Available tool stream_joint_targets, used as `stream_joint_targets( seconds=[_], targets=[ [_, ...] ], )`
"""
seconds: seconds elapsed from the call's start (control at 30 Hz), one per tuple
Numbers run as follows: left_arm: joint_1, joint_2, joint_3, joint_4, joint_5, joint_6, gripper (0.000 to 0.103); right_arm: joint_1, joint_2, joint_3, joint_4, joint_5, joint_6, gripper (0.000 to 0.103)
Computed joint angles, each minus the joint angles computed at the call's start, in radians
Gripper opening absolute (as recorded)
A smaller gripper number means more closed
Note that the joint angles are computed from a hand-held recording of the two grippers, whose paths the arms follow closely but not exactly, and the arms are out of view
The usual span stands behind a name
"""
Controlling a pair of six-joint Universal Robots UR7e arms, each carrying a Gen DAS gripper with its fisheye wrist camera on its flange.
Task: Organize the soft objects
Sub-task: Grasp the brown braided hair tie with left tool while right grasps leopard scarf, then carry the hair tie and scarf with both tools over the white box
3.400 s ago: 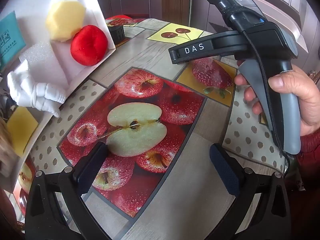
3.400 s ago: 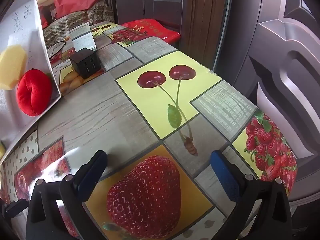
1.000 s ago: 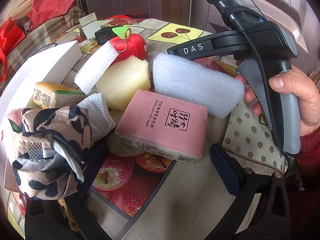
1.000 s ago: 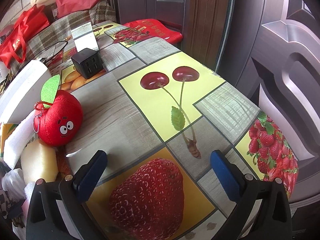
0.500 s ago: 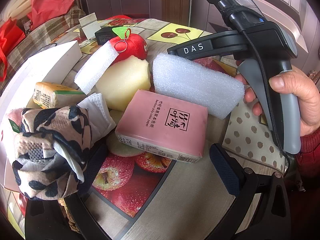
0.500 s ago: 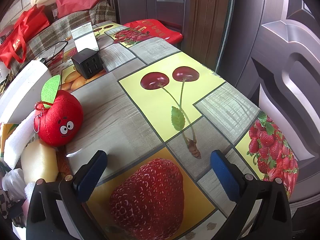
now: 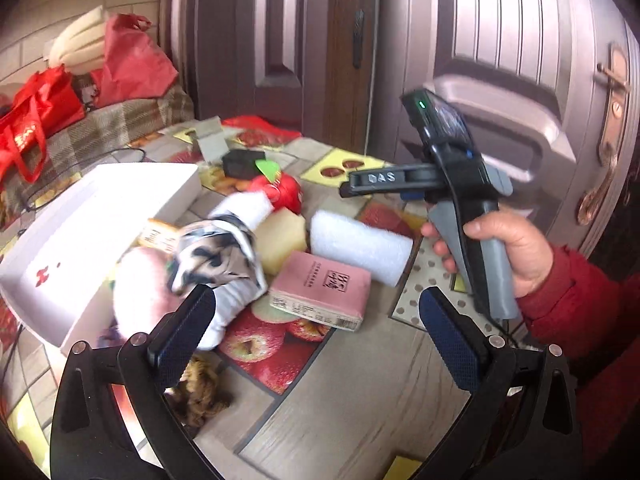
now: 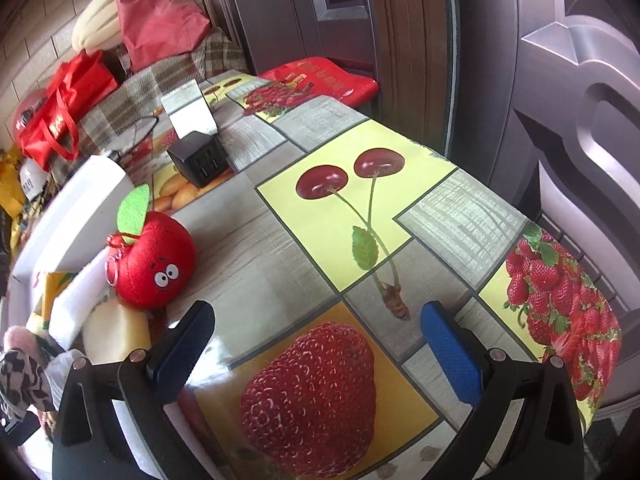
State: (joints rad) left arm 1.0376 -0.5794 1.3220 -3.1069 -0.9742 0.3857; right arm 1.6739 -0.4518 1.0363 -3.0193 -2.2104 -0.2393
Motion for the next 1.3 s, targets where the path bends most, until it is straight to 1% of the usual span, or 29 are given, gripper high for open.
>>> stream_joint_targets(
  seconds=[0.03, 0.1, 0.13, 0.2, 0.27, 0.33, 0.4, 0.43, 0.5, 0.57, 0.6, 0.63, 0.67, 0.7, 0.73, 0.8, 0.83, 0.87, 0.9, 0.93, 0.97, 1.03, 1.1, 1.13, 1.17, 1.2, 1.23, 1.27, 1.3],
  targets=[
    [0.000, -0.024, 0.035, -0.052, 0.011, -0.003, 0.103, -0.007, -0.018, 0.031, -0.036, 0.043, 0.004, 0.103],
    [-0.001, -0.057, 0.081, -0.134, 0.075, 0.003, 0.103, -0.018, -0.049, 0.089, -0.129, 0.126, -0.010, 0.103],
    [0.002, -0.073, 0.096, -0.143, 0.106, -0.007, 0.103, -0.025, -0.063, 0.119, -0.183, 0.179, -0.031, 0.103],
    [0.014, -0.101, 0.123, -0.133, 0.148, -0.056, 0.103, -0.042, -0.100, 0.188, -0.277, 0.318, -0.075, 0.103],
    [0.026, -0.121, 0.137, -0.090, 0.163, -0.122, 0.101, -0.055, -0.133, 0.243, -0.311, 0.438, -0.127, 0.103],
    [0.035, -0.133, 0.150, -0.043, 0.150, -0.162, 0.097, -0.053, -0.151, 0.259, -0.264, 0.476, -0.191, 0.103],
    [0.040, -0.133, 0.153, 0.011, 0.145, -0.183, 0.097, -0.044, -0.161, 0.274, -0.220, 0.469, -0.250, 0.103],
    [0.039, -0.129, 0.150, 0.042, 0.156, -0.194, 0.096, -0.040, -0.165, 0.280, -0.193, 0.467, -0.271, 0.103],
    [0.040, -0.117, 0.139, 0.113, 0.178, -0.226, 0.090, -0.037, -0.174, 0.293, -0.141, 0.467, -0.294, 0.103],
    [0.048, -0.106, 0.118, 0.169, 0.166, -0.253, 0.081, -0.036, -0.178, 0.296, -0.082, 0.464, -0.297, 0.102],
    [0.050, -0.101, 0.110, 0.189, 0.160, -0.263, 0.081, -0.037, -0.185, 0.302, -0.058, 0.473, -0.293, 0.102],
    [0.052, -0.098, 0.104, 0.203, 0.155, -0.266, 0.081, -0.042, -0.203, 0.326, -0.044, 0.507, -0.291, 0.102],
    [0.053, -0.093, 0.094, 0.219, 0.152, -0.267, 0.081, -0.048, -0.220, 0.349, -0.025, 0.560, -0.302, 0.101],
    [0.055, -0.088, 0.081, 0.238, 0.150, -0.268, 0.081, -0.051, -0.241, 0.377, -0.002, 0.619, -0.328, 0.101],
    [0.055, -0.080, 0.066, 0.255, 0.151, -0.270, 0.081, -0.050, -0.257, 0.398, 0.030, 0.657, -0.367, 0.101],
    [0.058, -0.064, 0.029, 0.301, 0.151, -0.277, 0.081, -0.029, -0.267, 0.422, 0.094, 0.660, -0.463, 0.101],
    [0.059, -0.056, 0.011, 0.322, 0.152, -0.279, 0.076, -0.017, -0.264, 0.425, 0.127, 0.645, -0.502, 0.101],
    [0.063, -0.049, -0.005, 0.349, 0.149, -0.288, 0.066, -0.006, -0.258, 0.421, 0.173, 0.632, -0.533, 0.101],
    [0.066, -0.042, -0.019, 0.378, 0.151, -0.302, 0.062, 0.003, -0.249, 0.415, 0.220, 0.620, -0.560, 0.099],
    [0.065, -0.037, -0.021, 0.365, 0.162, -0.287, 0.062, 0.023, -0.221, 0.402, 0.276, 0.578, -0.609, 0.089],
    [0.064, -0.035, -0.027, 0.377, 0.169, -0.290, 0.062, 0.023, -0.222, 0.396, 0.290, 0.578, -0.616, 0.075],
    [0.064, -0.030, -0.038, 0.387, 0.176, -0.294, 0.062, 0.046, -0.188, 0.378, 0.313, 0.496, -0.660, 0.062],
    [0.063, -0.021, -0.047, 0.384, 0.190, -0.276, 0.062, 0.055, -0.162, 0.367, 0.311, 0.440, -0.680, 0.060],
    [0.061, -0.014, -0.051, 0.378, 0.203, -0.259, 0.052, 0.057, -0.155, 0.365, 0.305, 0.422, -0.689, 0.051],
    [0.059, -0.013, -0.047, 0.366, 0.208, -0.239, 0.037, 0.058, -0.152, 0.364, 0.311, 0.412, -0.696, 0.050],
    [0.059, -0.020, -0.036, 0.361, 0.190, -0.230, 0.032, 0.057, -0.155, 0.368, 0.311, 0.412, -0.704, 0.046],
    [0.059, -0.028, -0.024, 0.355, 0.174, -0.226, 0.030, 0.055, -0.163, 0.374, 0.320, 0.422, -0.712, 0.039],
    [0.057, -0.036, -0.008, 0.345, 0.172, -0.223, 0.029, 0.051, -0.175, 0.381, 0.329, 0.437, -0.713, 0.036],
    [0.053, -0.043, 0.012, 0.320, 0.175, -0.211, 0.029, 0.049, -0.183, 0.388, 0.327, 0.450, -0.709, 0.036]
  ],
)
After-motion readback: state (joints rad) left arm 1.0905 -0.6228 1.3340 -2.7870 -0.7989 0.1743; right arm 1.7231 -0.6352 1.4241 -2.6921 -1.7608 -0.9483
